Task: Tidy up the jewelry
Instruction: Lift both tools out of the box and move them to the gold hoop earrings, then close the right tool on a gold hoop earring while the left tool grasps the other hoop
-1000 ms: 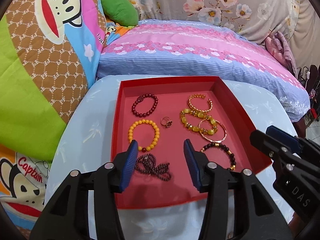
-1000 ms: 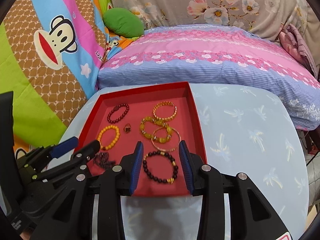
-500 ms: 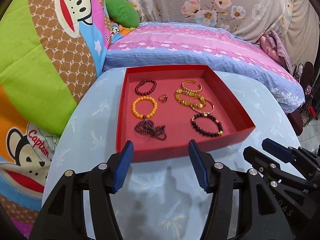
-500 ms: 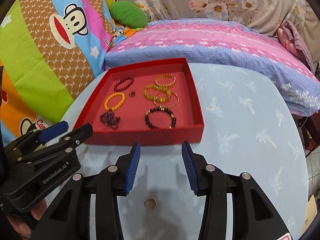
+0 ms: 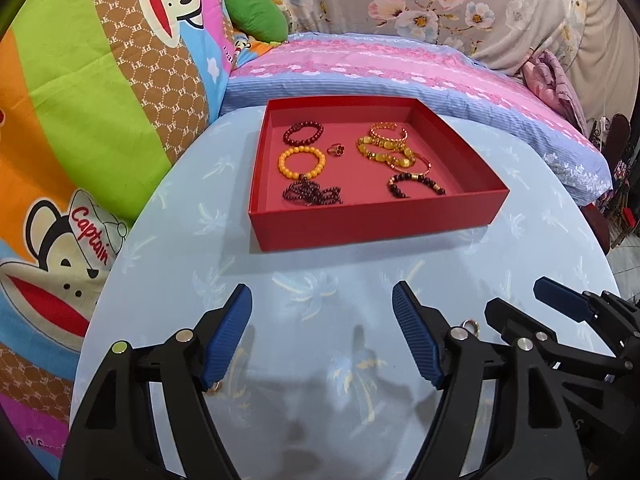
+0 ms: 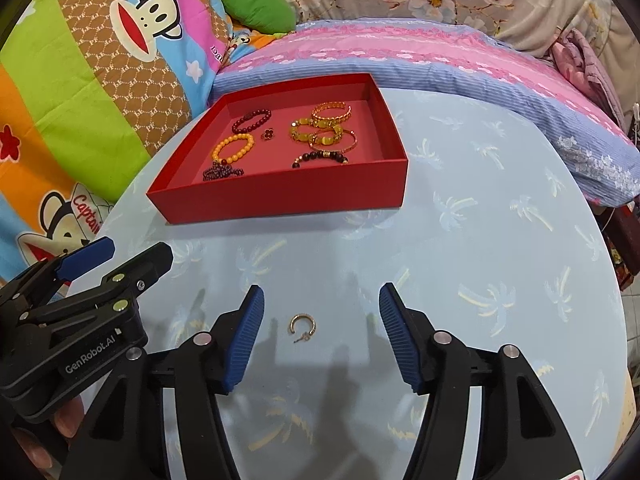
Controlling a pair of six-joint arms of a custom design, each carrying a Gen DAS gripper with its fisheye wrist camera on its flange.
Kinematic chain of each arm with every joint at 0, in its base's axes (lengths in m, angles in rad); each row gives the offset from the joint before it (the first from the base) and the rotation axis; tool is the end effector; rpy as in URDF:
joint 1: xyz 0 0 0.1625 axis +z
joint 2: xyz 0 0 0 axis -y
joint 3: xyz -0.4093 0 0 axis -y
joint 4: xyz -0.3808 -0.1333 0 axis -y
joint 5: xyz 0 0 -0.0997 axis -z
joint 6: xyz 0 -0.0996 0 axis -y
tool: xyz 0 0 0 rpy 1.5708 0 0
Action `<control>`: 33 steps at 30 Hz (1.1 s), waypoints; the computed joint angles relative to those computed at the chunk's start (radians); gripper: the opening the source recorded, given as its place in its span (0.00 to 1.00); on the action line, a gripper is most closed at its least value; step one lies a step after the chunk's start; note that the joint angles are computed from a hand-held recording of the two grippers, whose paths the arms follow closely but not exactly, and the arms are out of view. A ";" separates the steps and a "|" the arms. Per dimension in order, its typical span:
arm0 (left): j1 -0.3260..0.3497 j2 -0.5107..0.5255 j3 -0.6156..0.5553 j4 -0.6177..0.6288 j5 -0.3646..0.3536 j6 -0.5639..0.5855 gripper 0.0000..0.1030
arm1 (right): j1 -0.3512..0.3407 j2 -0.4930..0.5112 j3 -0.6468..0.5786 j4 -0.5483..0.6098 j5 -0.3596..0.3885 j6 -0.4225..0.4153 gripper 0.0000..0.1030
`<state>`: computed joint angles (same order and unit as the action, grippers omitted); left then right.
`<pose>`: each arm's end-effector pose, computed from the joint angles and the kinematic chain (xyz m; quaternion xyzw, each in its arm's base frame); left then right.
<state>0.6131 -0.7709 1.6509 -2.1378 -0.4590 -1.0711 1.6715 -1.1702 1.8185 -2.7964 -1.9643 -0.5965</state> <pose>-0.3769 -0.5374 0.0815 0.0346 0.8424 -0.3727 0.3877 0.1546 -0.5843 0.2868 0.2688 -0.9026 0.2247 0.2502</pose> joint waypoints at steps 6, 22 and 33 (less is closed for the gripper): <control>-0.004 -0.018 0.024 0.056 -0.007 -0.077 0.74 | -0.009 0.000 0.018 -0.007 -0.006 -0.002 0.61; -0.006 -0.056 0.068 0.157 -0.022 -0.222 0.77 | -0.015 0.033 0.034 -0.025 -0.029 -0.043 0.59; -0.036 -0.126 0.155 0.211 -0.033 -0.336 0.77 | -0.009 0.057 0.039 -0.084 -0.056 -0.098 0.25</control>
<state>0.5766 -0.8973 1.8063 -1.9268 -0.4918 -1.4076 1.6625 -1.1133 1.8579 -2.8809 -2.0204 -0.6944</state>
